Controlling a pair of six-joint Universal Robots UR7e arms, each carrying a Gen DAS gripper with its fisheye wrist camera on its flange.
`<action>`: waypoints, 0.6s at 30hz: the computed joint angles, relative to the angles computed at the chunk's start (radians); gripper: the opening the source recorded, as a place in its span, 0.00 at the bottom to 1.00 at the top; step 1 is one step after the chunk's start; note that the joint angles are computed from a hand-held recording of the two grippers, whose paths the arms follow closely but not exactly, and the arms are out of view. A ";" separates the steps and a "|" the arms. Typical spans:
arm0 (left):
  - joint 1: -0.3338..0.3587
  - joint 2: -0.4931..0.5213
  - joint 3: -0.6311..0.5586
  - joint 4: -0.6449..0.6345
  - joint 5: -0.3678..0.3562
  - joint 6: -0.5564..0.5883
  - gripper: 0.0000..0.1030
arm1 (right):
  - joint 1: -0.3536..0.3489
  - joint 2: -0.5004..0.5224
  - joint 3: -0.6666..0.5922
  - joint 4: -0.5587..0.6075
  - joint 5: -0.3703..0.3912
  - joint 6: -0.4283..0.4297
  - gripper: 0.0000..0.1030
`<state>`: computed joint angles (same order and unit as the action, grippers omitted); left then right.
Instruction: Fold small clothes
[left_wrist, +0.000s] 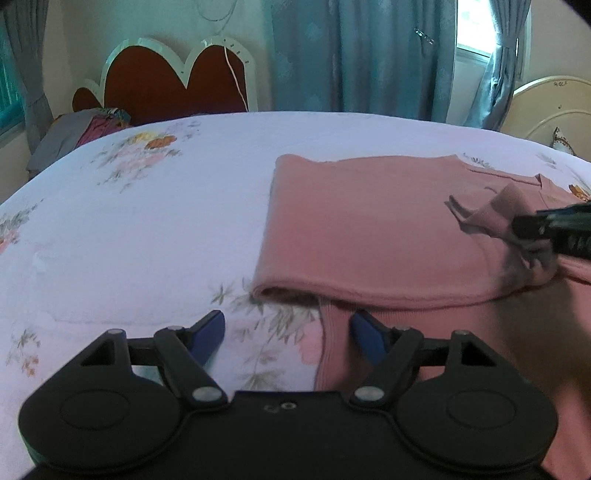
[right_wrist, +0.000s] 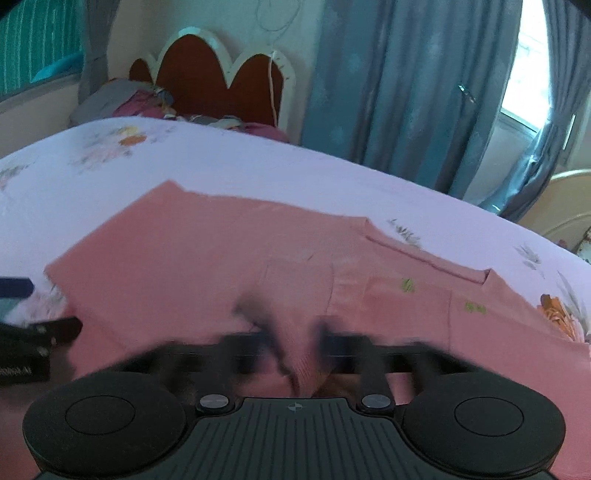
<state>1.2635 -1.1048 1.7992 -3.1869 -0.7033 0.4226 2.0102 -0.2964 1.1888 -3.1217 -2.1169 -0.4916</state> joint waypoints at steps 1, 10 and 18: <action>0.002 0.002 -0.006 -0.003 -0.007 0.005 0.70 | -0.004 -0.007 -0.003 0.005 0.008 0.032 0.13; 0.026 0.019 -0.027 -0.039 -0.079 0.034 0.40 | -0.034 -0.115 0.067 -0.098 -0.018 0.170 0.05; 0.021 0.021 -0.012 -0.064 -0.111 0.082 0.13 | -0.085 -0.221 0.203 -0.095 -0.106 0.303 0.05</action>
<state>1.2847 -1.0834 1.7875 -3.2509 -0.8142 0.5046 1.9255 -0.5171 1.3922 -3.2167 -2.2234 -0.1887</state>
